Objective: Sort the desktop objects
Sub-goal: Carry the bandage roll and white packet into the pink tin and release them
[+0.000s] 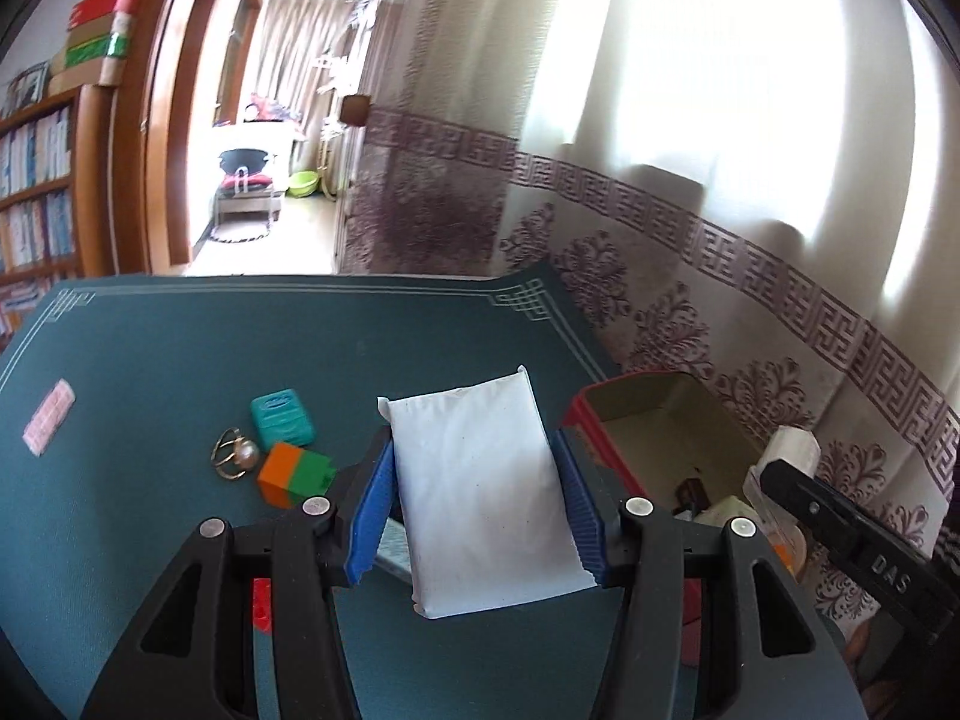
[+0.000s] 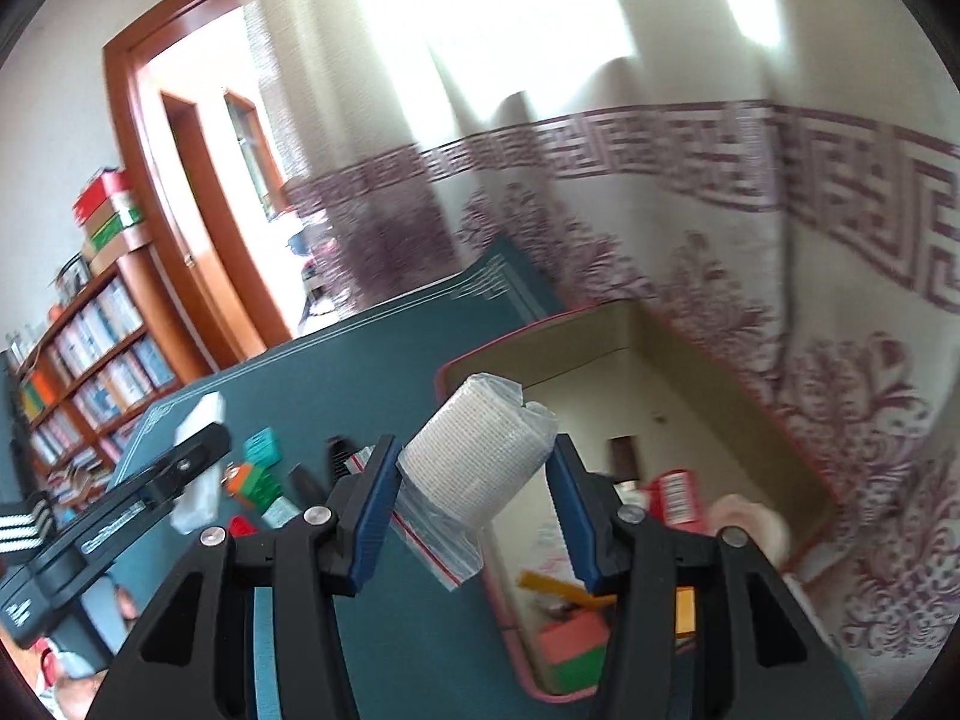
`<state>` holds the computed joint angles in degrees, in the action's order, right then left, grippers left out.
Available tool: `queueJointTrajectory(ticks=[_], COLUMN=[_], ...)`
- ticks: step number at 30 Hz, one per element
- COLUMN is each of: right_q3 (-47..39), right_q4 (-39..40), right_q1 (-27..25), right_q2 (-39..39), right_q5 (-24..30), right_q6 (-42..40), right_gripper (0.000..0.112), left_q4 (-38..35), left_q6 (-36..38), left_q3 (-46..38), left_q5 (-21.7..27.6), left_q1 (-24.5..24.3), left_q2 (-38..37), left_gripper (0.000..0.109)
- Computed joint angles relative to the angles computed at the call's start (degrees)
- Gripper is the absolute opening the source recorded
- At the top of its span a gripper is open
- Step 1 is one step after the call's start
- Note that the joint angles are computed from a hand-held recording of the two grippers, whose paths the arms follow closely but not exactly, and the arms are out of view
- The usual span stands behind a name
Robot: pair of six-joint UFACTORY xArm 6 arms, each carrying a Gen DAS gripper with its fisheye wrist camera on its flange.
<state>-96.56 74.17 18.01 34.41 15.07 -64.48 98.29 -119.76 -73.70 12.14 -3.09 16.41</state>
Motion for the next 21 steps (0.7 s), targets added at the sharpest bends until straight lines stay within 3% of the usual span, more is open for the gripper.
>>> queueJointTrajectory(ticks=[11,18,21], right_q3=[0.3,-2.4,-3.8], right_q4=[6.6,3.3,-0.4], right_q1=[-4.0,-5.4,-5.8], right_q2=[-0.3,2.5,4.2], right_q5=[-0.8,-1.6,-1.7], right_q6=[-5.3,-2.4,1.0], right_gripper=[0.054,0.054,0.054], left_q4=[-15.6,-35.5,-47.4], left_q6=[19.4,39.2,51.3], left_q3=[-8.9,-16.3,-19.4], left_q5=[-5.6,-8.7,-9.0], left_q1=[-3.8,-5.7,-7.1], left_q2=[6.6,14.4,18.2], left_gripper=[0.055,0.055,0.055])
